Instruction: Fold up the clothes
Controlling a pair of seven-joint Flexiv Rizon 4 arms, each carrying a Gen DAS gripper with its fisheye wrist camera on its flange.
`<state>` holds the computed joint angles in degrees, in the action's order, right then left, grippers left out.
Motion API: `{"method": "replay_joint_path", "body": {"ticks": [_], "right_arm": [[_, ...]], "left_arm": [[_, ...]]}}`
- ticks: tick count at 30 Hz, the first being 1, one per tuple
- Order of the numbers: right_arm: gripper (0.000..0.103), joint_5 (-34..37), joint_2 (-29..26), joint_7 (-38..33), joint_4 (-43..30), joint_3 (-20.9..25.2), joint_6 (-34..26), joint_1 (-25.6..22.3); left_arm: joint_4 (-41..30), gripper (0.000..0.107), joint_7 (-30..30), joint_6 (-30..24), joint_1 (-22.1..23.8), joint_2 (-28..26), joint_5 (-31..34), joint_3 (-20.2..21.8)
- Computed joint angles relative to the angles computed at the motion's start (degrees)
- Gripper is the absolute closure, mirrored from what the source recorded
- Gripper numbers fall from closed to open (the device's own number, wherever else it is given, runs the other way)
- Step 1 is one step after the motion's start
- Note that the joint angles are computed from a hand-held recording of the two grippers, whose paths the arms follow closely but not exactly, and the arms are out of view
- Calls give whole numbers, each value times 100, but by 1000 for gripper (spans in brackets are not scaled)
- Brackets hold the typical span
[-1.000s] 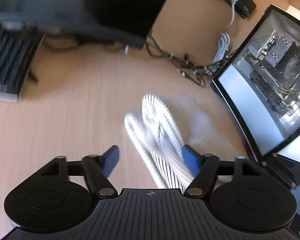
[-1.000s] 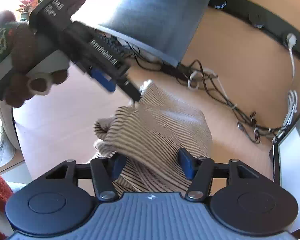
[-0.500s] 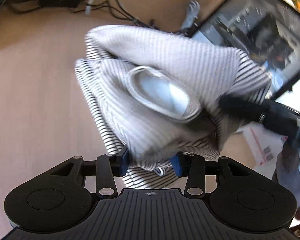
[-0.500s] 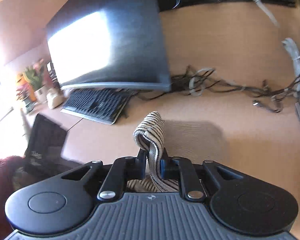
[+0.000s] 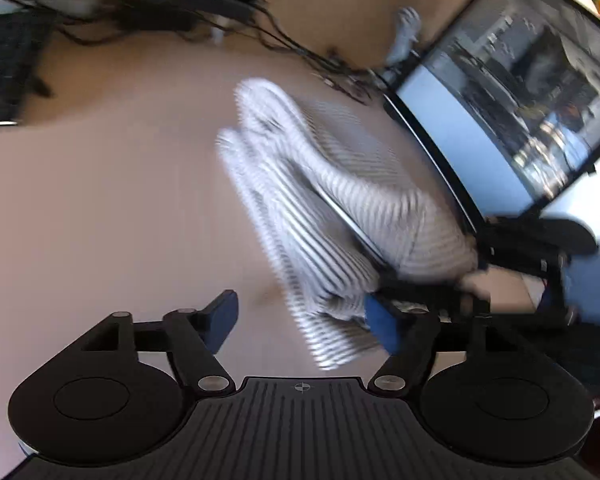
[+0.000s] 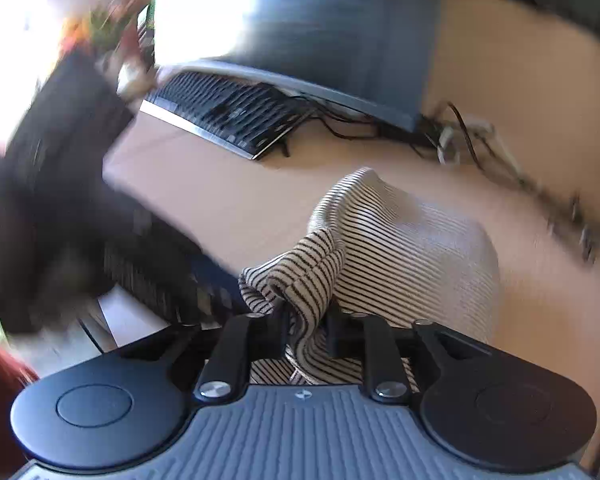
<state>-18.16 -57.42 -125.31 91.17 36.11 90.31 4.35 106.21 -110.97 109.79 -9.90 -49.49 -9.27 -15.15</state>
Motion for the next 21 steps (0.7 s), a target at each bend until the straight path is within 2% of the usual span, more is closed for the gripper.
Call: {"method": "replay_joint_path", "body": {"ticks": [2, 5, 7, 11, 13, 15, 16, 17, 18, 19, 20, 21], "right_arm": [[68, -149, 79, -139, 193, -349, 331, 242], [63, -392, 145, -118, 379, -768, 630, 536], [61, -533, 145, -28, 403, -885, 699, 612], [60, -764, 98, 131, 360, -807, 618, 544], [60, -829, 81, 166, 332, -761, 571, 503], [59, -875, 77, 173, 342, -731, 576, 456], [58, -898, 64, 170, 340, -678, 559, 403], [55, -921, 37, 155, 339, -561, 528, 298], [53, -938, 5, 131, 336, -426, 492, 181], [45, -966, -60, 90, 304, -140, 306, -55], [33, -949, -136, 14, 258, 179, 67, -306], [28, -841, -218, -53, 183, 520, -221, -581]], "left_arm": [[148, 19, -174, 177, -44, 153, -144, 126], [145, 17, -291, 405, -201, 290, -282, 350], [-48, 17, -205, 390, -329, 299, -311, 462], [-543, 17, 149, -52, -630, 202, -429, 668], [-828, 17, 334, -429, -946, 102, -615, 952], [-1022, 23, 405, -770, -1279, 6, -829, 1308], [-1055, 27, 397, -932, -1431, -12, -921, 1496], [-1103, 36, 357, -1106, -1594, -44, -1006, 1711], [-1146, 36, 341, -1260, -1727, -85, -1103, 1887], [-1127, 36, 253, -1259, -1699, -100, -1054, 1876], [-1049, 36, 227, -1129, -1551, -102, -1007, 1697], [-978, 36, 215, -1027, -1445, -94, -964, 1571]]}}
